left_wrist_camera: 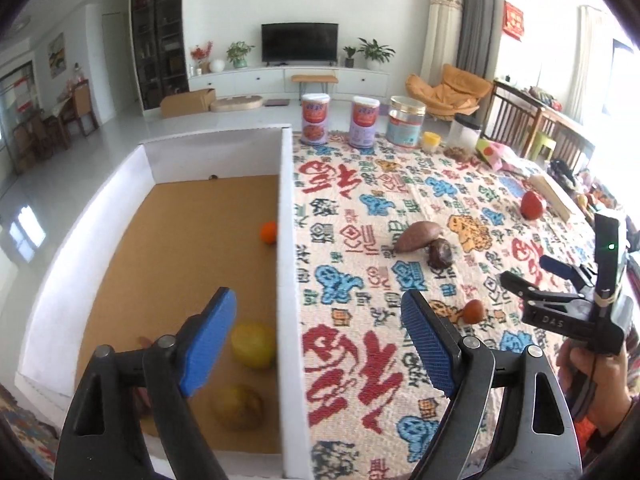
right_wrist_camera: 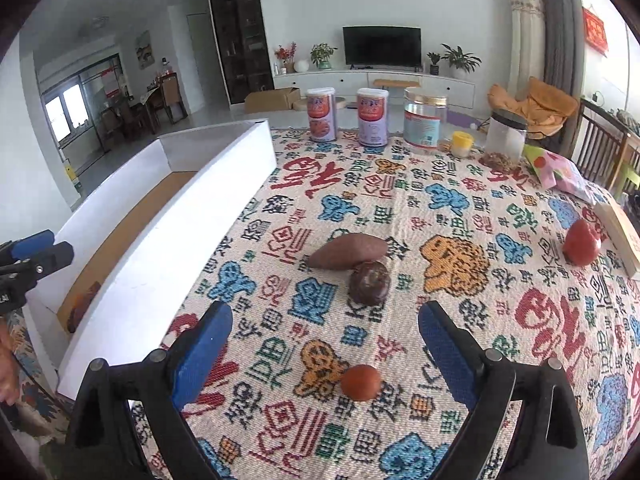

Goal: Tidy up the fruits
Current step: 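Withdraw both tools from the box back over the table, then grasp the brown round fruit with the right tool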

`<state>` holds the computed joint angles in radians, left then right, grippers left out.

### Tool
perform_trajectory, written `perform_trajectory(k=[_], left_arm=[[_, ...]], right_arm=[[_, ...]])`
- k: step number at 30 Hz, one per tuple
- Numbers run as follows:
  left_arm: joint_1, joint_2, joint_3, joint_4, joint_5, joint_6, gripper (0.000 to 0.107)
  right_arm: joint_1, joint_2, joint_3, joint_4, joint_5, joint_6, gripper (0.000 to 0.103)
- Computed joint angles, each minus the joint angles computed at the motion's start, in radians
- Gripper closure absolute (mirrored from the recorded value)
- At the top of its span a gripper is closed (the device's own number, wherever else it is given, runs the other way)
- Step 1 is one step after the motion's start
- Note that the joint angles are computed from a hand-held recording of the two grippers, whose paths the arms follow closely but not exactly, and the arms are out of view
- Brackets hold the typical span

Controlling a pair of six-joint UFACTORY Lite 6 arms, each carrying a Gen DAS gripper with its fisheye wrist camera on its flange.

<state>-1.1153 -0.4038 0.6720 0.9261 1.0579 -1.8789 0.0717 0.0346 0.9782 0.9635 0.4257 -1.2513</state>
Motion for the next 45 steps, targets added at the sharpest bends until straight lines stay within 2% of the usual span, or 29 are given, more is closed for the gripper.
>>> perform_trajectory(k=[2,4,7,10,13,18,22,30,33,36,39,41,43,45], left_arm=[[0.002,0.127,0.065,0.031,-0.125,-0.018,0.019],[0.027,0.262,0.132,0.051,-0.245,-0.024,0.019],[0.055,0.446,0.205,0.127,-0.331,-0.100,0.019],[0.104,0.574,0.246,0.209,-0.403,-0.194,0.019],[0.156,0.684,0.272,0.332,-0.467,-0.323,0.019],[0.256,0.796,0.305,0.447,-0.540,-0.428,0.019],[0.303,0.824,0.307,0.431,-0.560,-0.406,0.019],[0.328,0.811,0.257,0.513,-0.549,-0.480,0.019],[0.326,0.828,0.281,0.467,-0.543,-0.411,0.015],[0.318,0.861,0.332,0.361,-0.525,-0.260,0.014],[0.324,0.815,0.288,0.345,-0.560,-0.221,0.014],[0.316,0.792,0.235,0.412,-0.546,-0.294,0.014],[0.314,0.758,0.176,0.522,-0.556,-0.413,0.014],[0.313,0.746,0.157,0.540,-0.551,-0.450,0.014]], right_arm=[[-0.110,0.079,-0.008,0.109,-0.078,-0.153,0.009],[-0.218,0.159,0.010,0.166,-0.107,-0.222,0.009],[-0.360,0.221,0.010,0.270,-0.083,-0.311,0.009],[-0.449,0.241,0.023,0.293,-0.014,-0.284,0.009],[-0.435,0.201,-0.016,0.420,-0.065,-0.420,0.009],[-0.368,0.230,-0.016,0.378,-0.148,-0.398,0.009],[-0.355,0.244,-0.011,0.329,-0.158,-0.354,0.009],[-0.359,0.266,0.006,0.264,-0.139,-0.291,0.005],[-0.357,0.269,0.011,0.240,-0.135,-0.266,0.003],[-0.357,0.270,0.013,0.219,-0.127,-0.249,0.000],[-0.355,0.268,0.010,0.218,-0.129,-0.254,0.000],[-0.376,0.266,0.010,0.259,-0.084,-0.297,0.000],[-0.418,0.251,0.001,0.326,0.054,-0.379,0.001],[-0.427,0.189,-0.049,0.382,0.191,-0.505,0.003]])
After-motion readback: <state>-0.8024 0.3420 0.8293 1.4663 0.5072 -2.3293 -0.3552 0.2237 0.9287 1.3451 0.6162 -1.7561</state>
